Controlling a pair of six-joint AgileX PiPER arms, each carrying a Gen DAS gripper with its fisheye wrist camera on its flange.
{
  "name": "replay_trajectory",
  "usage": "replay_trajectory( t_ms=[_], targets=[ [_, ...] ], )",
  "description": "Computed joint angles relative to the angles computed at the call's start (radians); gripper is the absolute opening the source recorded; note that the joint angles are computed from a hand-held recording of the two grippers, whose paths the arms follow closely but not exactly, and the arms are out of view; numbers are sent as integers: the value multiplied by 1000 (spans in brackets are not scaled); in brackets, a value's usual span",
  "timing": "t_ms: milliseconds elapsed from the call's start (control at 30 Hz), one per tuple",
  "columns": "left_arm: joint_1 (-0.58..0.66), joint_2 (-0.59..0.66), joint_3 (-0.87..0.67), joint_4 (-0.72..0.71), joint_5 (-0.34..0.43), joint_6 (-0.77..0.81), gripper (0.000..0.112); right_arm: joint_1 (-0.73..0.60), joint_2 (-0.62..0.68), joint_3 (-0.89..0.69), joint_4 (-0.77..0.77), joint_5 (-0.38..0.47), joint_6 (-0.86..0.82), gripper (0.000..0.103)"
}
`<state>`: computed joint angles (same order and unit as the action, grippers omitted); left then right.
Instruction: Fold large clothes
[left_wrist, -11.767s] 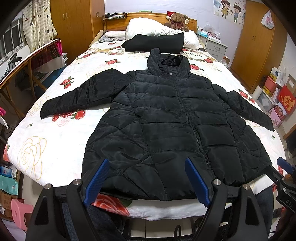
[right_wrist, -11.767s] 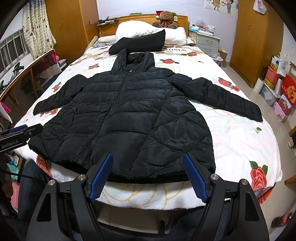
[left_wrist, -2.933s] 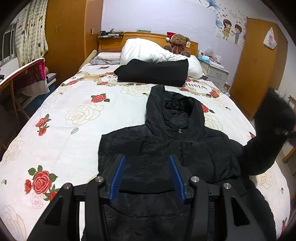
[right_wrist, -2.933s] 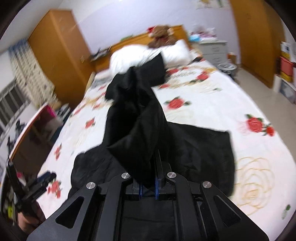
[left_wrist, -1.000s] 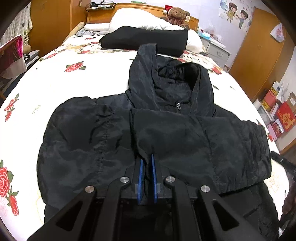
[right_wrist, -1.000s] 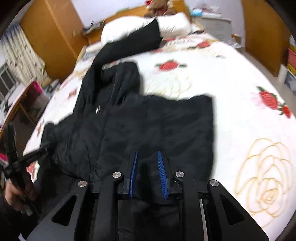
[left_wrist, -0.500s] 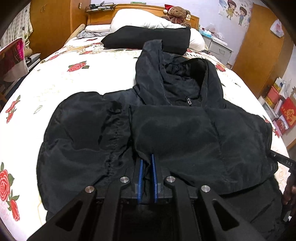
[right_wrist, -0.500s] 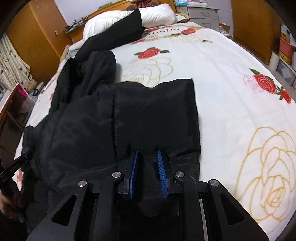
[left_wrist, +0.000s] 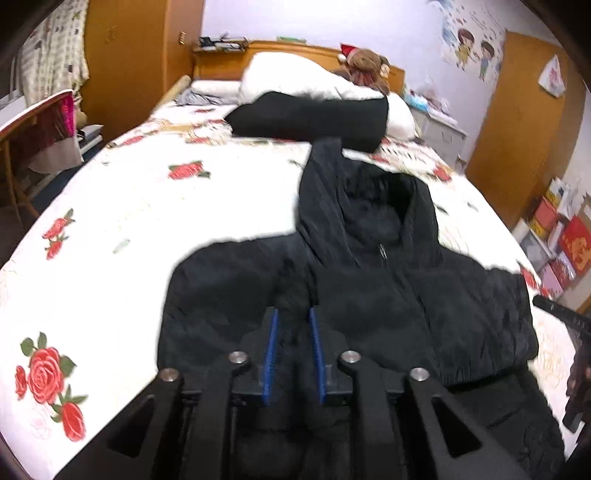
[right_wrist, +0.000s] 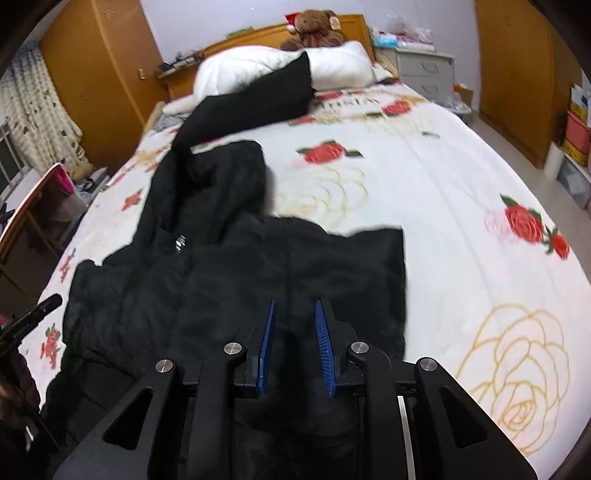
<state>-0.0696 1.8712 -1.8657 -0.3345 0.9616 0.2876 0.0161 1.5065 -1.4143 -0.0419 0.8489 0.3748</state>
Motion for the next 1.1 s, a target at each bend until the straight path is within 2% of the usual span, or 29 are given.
replay_trajectory(
  t_ms=[133,233,300,467,533,600,700,800,867,933,1033,1100],
  targets=[
    [-22,95,-141,0,49,-54,24,24,79,-52,-30,-1,20,23],
    [-89,138,-149,49,9,-42,24,27,143,-69,-27,-4,21,23],
    [-125,188,-162,106,9,-62,24,32,186,-72,-35,-8,26,24],
    [-120,244,-139,73,-31,-55,27,36,239,-84,-50,-14,27,24],
    [-128,243,-165,103,-4,-78,27,45,243,-117,-70,27,35,24],
    [-123,204,-149,114,3,-87,27,55,199,-113,-72,33,56,24],
    [-83,80,-15,14,-49,-10,27,88,103,-73,-33,3,57,24],
    [-72,9,90,-20,-84,44,27,163,100,-74,-30,12,39,27],
    [-91,31,99,57,-86,0,27,191,152,-103,-24,41,26,27],
    [-76,90,56,46,-35,-35,27,214,218,-132,-59,77,59,27],
    [-64,118,37,20,-26,-33,27,214,232,-111,-63,33,73,28],
    [-74,114,32,46,-23,-39,27,207,235,-120,-50,41,66,28]
  ],
)
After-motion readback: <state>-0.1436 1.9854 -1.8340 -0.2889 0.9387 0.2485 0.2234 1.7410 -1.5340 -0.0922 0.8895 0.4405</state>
